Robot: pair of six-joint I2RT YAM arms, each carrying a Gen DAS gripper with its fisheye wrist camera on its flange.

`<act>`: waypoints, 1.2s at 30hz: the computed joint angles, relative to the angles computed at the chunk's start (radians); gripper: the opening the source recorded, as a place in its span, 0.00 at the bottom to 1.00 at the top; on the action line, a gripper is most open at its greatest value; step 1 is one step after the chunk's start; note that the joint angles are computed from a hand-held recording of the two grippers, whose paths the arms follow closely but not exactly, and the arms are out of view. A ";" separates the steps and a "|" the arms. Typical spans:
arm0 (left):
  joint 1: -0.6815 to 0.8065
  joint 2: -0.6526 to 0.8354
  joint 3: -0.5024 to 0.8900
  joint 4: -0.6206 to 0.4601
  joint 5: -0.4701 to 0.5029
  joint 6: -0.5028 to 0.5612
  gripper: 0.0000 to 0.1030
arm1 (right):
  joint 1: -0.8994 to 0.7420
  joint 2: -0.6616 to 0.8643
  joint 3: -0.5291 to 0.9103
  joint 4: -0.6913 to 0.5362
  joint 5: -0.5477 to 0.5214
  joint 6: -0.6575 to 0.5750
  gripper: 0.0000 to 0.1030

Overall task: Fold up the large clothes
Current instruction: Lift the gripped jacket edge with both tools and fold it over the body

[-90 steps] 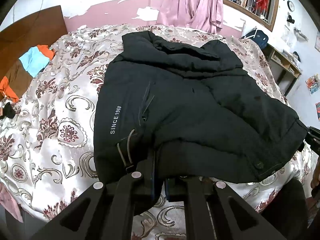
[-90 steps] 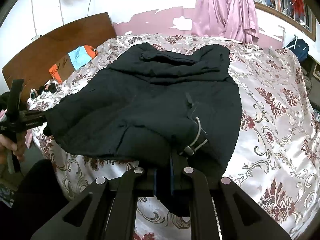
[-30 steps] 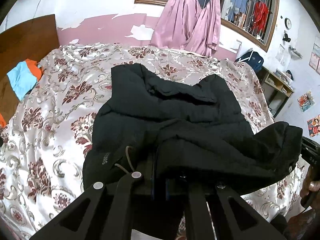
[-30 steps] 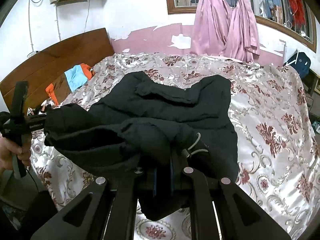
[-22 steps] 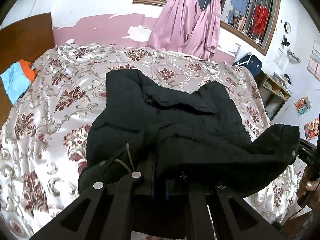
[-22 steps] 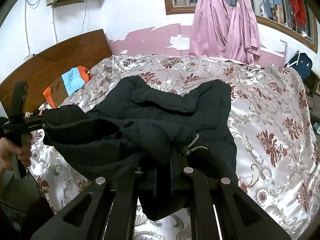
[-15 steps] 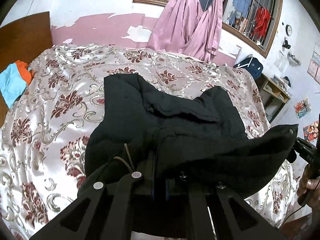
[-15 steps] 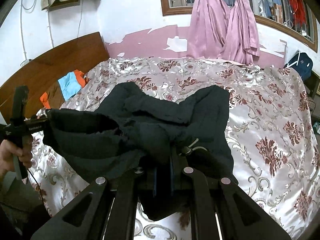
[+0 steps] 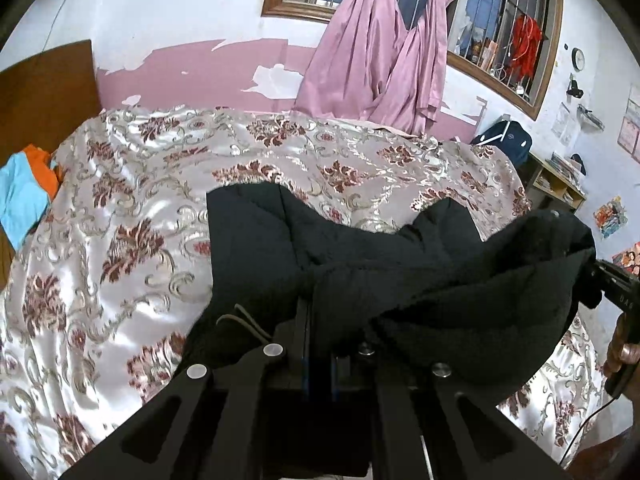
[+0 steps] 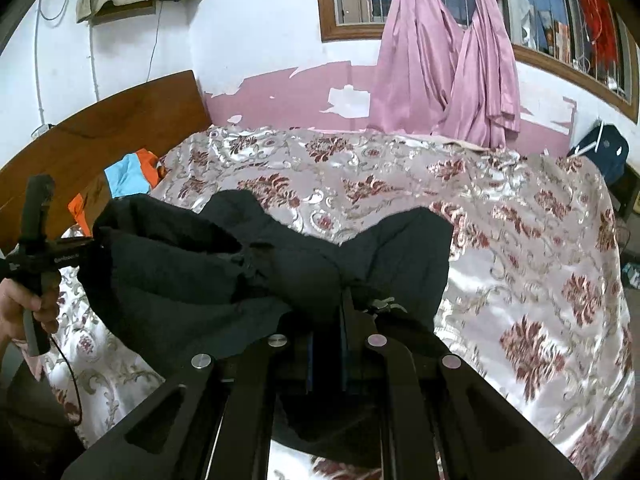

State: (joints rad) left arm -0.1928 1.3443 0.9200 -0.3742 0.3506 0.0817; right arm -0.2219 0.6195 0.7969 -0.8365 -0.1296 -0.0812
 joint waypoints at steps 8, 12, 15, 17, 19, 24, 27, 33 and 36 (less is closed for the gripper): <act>-0.001 0.101 0.095 0.012 -0.001 -0.006 0.07 | 0.017 0.137 0.062 0.093 0.028 -0.013 0.08; -0.006 0.139 0.124 0.017 -0.007 -0.008 0.07 | 0.018 0.182 0.065 0.140 0.029 -0.014 0.08; -0.011 0.170 0.158 0.016 -0.011 -0.009 0.07 | 0.015 0.213 0.063 0.175 0.027 -0.018 0.08; -0.018 0.189 0.181 0.017 -0.017 -0.015 0.07 | 0.001 0.237 0.065 0.197 0.017 -0.022 0.08; -0.027 0.210 0.209 0.018 -0.024 -0.023 0.07 | -0.019 0.261 0.069 0.215 -0.003 -0.023 0.08; -0.053 0.304 0.313 0.023 -0.049 -0.034 0.07 | -0.045 0.348 0.101 0.268 -0.017 -0.037 0.08; -0.070 0.423 0.437 -0.008 -0.069 -0.047 0.07 | -0.048 0.441 0.147 0.304 -0.005 -0.057 0.08; -0.103 0.737 0.798 -0.188 -0.114 -0.043 0.07 | -0.082 0.751 0.337 0.312 -0.031 -0.073 0.08; -0.112 0.890 0.991 -0.300 -0.131 -0.034 0.07 | -0.092 0.941 0.466 0.279 -0.032 -0.073 0.08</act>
State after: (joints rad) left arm -0.3049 2.2341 1.9109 -0.6747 0.2193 0.0482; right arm -0.3137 1.5604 1.2631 -0.5579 -0.1615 -0.1547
